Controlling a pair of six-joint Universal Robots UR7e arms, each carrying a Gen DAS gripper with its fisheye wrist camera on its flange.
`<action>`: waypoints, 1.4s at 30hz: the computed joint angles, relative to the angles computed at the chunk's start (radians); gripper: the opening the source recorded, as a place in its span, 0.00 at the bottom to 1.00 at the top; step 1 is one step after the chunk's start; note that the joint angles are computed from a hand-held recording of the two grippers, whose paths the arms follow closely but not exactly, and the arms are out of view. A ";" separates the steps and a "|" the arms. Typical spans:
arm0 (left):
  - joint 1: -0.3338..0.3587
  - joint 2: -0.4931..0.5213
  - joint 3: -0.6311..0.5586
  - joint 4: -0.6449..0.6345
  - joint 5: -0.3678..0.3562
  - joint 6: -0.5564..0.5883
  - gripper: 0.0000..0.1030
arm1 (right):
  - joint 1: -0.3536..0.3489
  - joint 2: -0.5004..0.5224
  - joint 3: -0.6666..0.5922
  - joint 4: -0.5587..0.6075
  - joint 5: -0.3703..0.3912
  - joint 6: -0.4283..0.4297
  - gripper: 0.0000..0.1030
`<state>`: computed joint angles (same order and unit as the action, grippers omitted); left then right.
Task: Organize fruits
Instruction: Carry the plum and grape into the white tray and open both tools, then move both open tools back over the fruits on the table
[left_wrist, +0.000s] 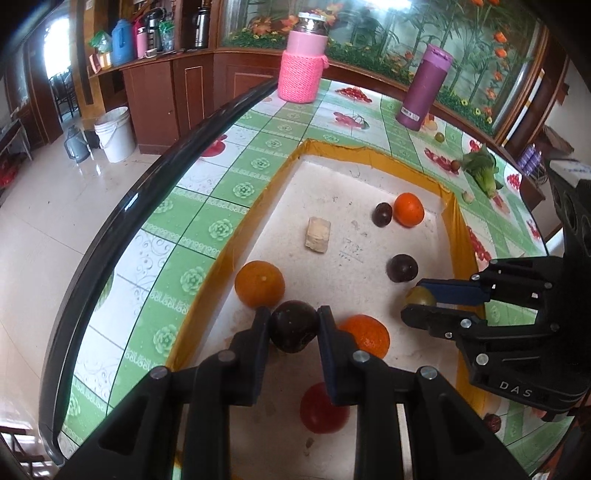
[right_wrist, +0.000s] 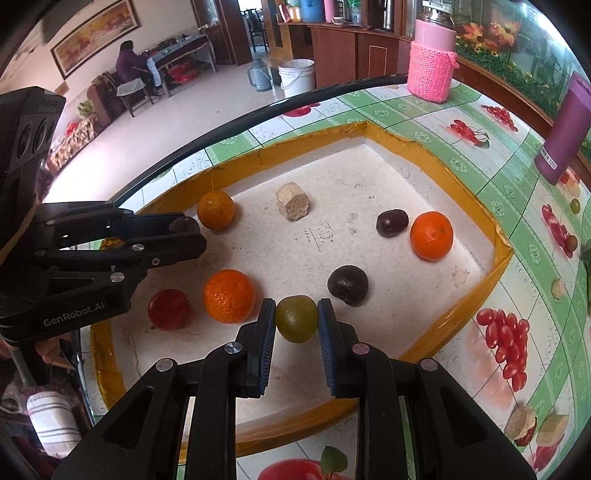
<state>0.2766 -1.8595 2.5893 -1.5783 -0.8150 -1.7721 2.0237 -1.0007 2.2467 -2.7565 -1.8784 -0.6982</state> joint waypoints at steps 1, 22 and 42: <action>0.014 0.014 -0.004 -0.014 0.000 0.025 0.28 | -0.001 0.002 0.000 -0.002 -0.001 -0.001 0.21; 0.185 0.204 -0.073 -0.188 0.018 0.265 0.28 | -0.004 0.027 0.015 -0.062 -0.040 -0.077 0.22; -0.067 0.078 -0.056 0.172 -0.073 -0.077 0.64 | 0.005 -0.117 0.102 -0.070 -0.018 -0.065 0.30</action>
